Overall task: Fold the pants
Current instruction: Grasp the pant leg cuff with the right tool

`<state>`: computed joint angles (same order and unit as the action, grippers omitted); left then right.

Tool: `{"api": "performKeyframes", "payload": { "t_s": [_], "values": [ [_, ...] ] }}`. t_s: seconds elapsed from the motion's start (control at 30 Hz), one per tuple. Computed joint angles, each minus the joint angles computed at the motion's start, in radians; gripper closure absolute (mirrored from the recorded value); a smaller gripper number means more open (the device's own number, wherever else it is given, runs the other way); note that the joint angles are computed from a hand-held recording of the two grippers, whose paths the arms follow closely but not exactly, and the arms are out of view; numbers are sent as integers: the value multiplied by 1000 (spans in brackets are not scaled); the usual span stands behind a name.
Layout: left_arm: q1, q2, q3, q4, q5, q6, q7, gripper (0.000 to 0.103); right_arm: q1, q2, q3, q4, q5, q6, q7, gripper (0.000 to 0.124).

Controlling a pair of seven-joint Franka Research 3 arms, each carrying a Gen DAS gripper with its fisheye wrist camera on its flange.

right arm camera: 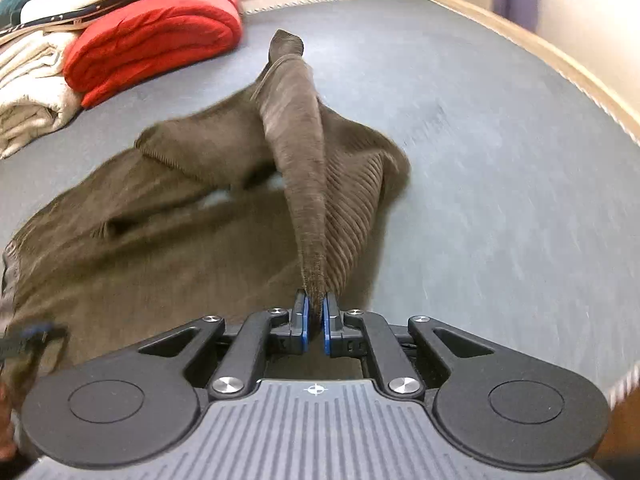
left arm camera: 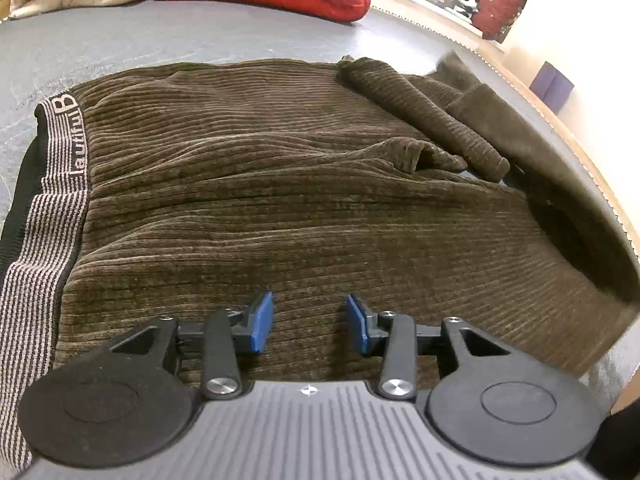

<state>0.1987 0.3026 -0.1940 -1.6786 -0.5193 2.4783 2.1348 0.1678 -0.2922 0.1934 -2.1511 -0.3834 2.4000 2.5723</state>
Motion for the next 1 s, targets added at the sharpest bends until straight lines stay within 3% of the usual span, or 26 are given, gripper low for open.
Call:
{"api": "performKeyframes", "payload": {
  "t_s": [0.1, 0.2, 0.33, 0.43, 0.5, 0.57, 0.7, 0.83, 0.93, 0.97, 1.0],
  "values": [
    [-1, 8, -2, 8, -3, 1, -4, 53, 31, -68, 32, -76, 35, -57, 28, 124],
    [-5, 11, -6, 6, 2, 13, -1, 47, 71, -64, 29, -87, 111, -155, -36, 124],
    [-15, -2, -17, -31, 15, 64, 48, 35, 35, -77, 26, -89, 45, -112, -26, 122],
    [-44, -27, -18, -93, 86, 149, 114, 28, -3, -44, 15, -45, -35, -25, -68, 103],
    [-55, -44, -22, -136, 116, 210, 151, 27, -16, 3, -2, 2, -71, 26, -135, 81],
    [-54, -48, -23, -140, 119, 206, 150, 27, -20, 82, -23, 73, -102, 63, -232, 76],
    [-56, -73, -10, -159, 146, 169, 150, 27, 4, 267, -76, 266, -110, 42, -439, 71],
    [-77, -118, 22, -190, 204, 109, 94, 27, 48, 434, -124, 431, -76, 6, -587, 68],
    [-91, -138, 40, -203, 231, 83, 21, 27, 80, 491, -159, 460, -77, 7, -636, 68],
    [-97, -146, 44, -215, 242, 90, 3, 27, 95, 492, -177, 451, -98, 1, -629, 74],
    [-103, -154, 48, -227, 255, 101, -16, 27, 110, 490, -196, 436, -132, -6, -605, 93]
  ]
}}
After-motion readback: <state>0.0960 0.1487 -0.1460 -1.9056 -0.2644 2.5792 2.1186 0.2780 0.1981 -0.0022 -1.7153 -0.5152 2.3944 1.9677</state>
